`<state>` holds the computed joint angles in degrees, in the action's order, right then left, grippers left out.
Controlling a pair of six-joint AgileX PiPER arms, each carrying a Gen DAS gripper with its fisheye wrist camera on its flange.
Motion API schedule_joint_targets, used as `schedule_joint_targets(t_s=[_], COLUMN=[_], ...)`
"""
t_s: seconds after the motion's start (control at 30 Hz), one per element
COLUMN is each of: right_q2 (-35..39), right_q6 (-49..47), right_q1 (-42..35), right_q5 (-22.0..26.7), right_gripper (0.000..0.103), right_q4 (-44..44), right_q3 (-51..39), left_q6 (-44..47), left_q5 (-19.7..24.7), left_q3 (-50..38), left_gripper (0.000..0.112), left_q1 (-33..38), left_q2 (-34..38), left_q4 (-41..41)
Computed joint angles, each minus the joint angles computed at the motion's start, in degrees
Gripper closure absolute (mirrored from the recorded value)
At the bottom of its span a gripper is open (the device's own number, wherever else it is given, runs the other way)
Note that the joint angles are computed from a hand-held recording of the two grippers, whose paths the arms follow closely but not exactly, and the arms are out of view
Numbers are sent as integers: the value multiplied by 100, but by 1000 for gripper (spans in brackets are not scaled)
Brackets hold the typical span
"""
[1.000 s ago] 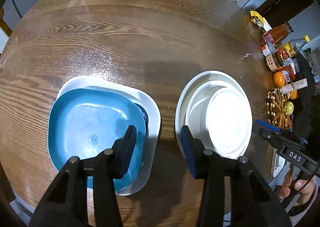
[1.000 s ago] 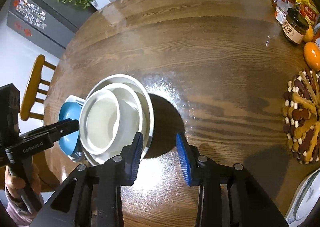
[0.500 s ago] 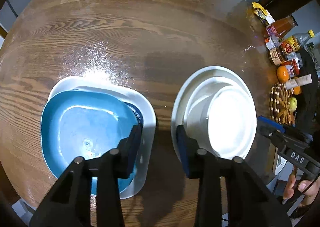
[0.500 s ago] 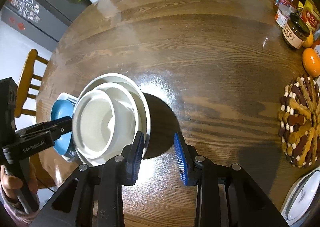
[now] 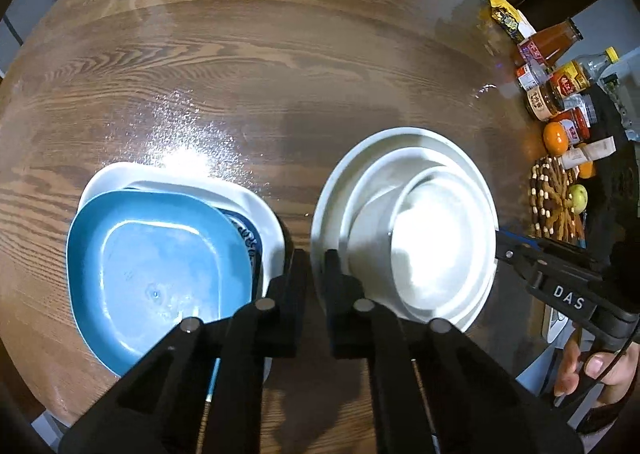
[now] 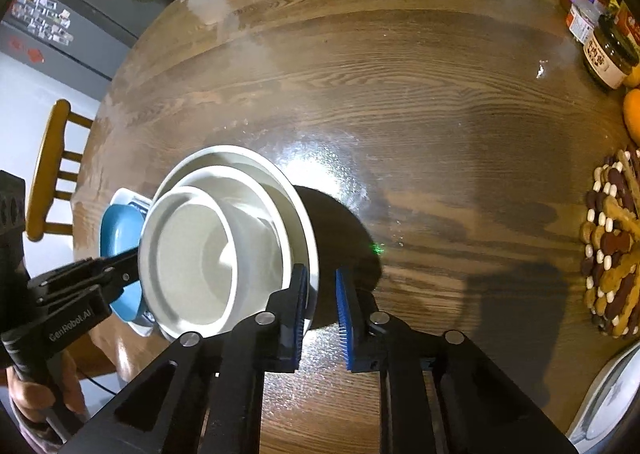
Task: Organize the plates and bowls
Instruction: 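Grip the bowl stack rim with both grippers and lift it onto the blue plate stack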
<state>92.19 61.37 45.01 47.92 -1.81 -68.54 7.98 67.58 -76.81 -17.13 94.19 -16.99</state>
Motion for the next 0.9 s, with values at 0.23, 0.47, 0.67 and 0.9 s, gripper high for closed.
schedule_joint_targets(t_s=[0.23, 0.47, 0.67, 0.9], right_q2=[65, 115, 24, 50], right_q6=[254, 433, 519, 639], right_q1=[156, 230, 265, 403], right_q5=[83, 186, 271, 608], right_gripper=[94, 94, 94, 94], right_q4=[-289, -396, -475, -658], right_q3=[-114, -222, -303, -742], left_q6=[47, 86, 211, 367], left_q5=[-166, -205, -139, 15], left_q3=[171, 256, 215, 170], left_gripper=[112, 112, 112, 112], left_q1=[62, 52, 182, 444], left_q2=[-86, -193, -257, -386], left_q4=[-166, -152, -194, -233])
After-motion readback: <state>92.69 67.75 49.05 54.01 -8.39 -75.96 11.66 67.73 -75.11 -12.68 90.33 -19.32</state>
